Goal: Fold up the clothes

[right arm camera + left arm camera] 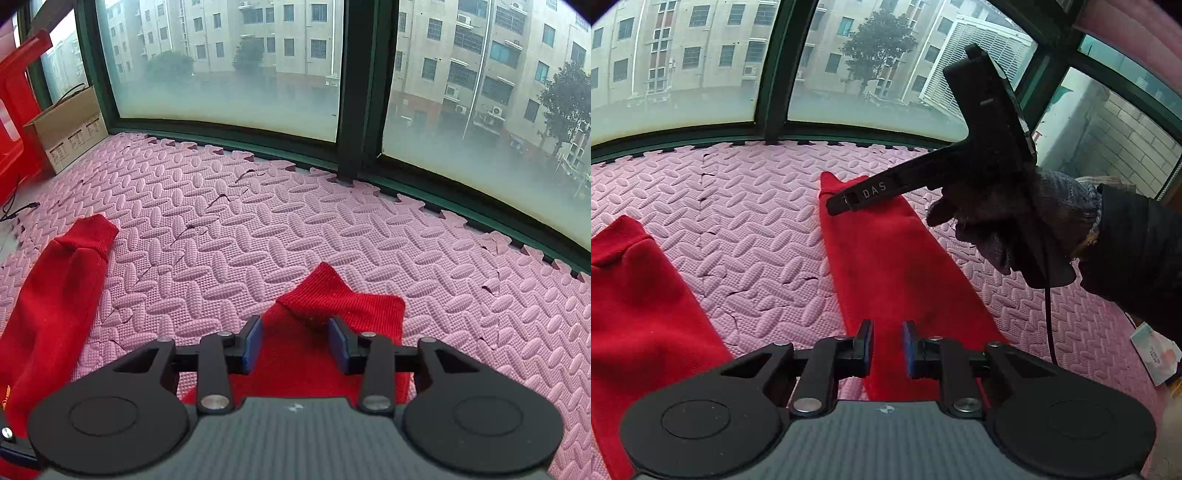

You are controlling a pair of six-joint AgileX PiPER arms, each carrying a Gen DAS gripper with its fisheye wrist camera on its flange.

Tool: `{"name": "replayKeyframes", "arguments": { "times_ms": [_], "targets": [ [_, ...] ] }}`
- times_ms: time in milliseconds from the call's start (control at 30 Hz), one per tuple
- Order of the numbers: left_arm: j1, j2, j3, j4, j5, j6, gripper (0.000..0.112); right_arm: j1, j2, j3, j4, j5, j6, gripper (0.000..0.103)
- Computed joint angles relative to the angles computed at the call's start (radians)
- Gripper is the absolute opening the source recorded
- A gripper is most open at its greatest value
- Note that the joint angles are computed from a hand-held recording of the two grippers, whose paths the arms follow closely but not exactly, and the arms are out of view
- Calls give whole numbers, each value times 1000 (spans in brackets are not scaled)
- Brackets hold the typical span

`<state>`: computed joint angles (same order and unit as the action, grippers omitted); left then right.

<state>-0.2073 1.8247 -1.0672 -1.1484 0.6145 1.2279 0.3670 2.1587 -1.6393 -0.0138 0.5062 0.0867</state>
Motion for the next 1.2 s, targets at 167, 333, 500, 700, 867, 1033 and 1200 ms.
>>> {"name": "replayKeyframes", "arguments": {
  "times_ms": [167,333,500,700,867,1033,1200],
  "targets": [
    [-23,17,10,42,-32,-39,19,-4,-119,196,15,-6,-81,43],
    [51,-84,93,34,-32,-43,23,59,-257,407,-224,-56,104,45],
    [165,-280,253,94,-35,-75,32,150,-413,596,-342,-118,281,52],
    [250,-511,463,251,-76,-175,53,277,-565,788,-390,-128,452,56],
    [304,-669,601,395,-77,-367,56,443,-710,920,-590,-49,754,60],
    [409,-785,672,383,36,-378,56,620,-836,991,-639,53,959,61],
    [505,-871,729,342,150,-309,43,802,-901,1033,-690,143,1184,62]
  ]
}}
